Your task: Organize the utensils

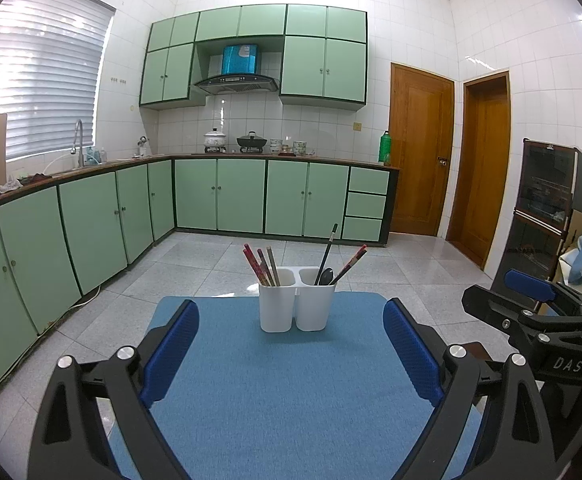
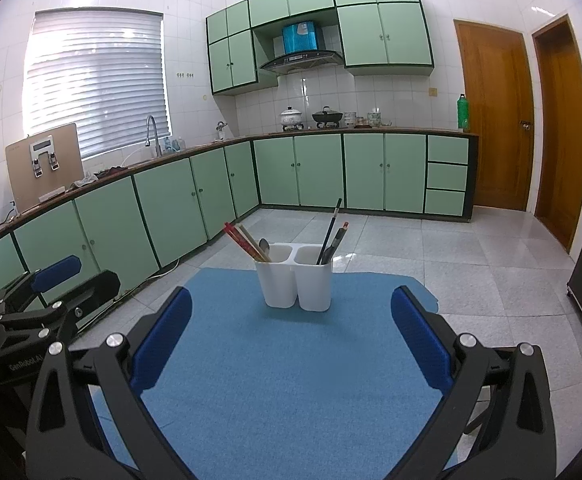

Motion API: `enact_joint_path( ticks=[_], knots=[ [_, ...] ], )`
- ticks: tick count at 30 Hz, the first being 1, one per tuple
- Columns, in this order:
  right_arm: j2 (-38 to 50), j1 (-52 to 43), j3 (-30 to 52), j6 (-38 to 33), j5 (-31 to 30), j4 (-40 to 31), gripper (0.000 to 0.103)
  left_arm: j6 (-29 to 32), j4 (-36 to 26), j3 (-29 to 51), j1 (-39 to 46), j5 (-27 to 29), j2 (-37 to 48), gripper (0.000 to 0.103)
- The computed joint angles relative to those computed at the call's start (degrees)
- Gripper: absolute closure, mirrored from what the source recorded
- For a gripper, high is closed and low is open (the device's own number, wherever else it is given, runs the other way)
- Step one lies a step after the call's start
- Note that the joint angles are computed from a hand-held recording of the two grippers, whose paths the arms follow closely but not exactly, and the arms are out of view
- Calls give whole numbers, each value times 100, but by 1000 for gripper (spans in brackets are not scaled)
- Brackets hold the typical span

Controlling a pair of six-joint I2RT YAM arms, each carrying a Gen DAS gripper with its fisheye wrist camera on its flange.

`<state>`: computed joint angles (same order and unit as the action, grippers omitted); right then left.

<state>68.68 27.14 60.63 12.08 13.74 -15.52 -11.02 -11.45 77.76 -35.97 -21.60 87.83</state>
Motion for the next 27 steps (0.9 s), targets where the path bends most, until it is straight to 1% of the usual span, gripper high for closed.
enact_joint_path(
  ticks=[27],
  knots=[
    [-43,-92,-101,-10,-138,24,6,-62,-79,50,12,21,44,12]
  ],
)
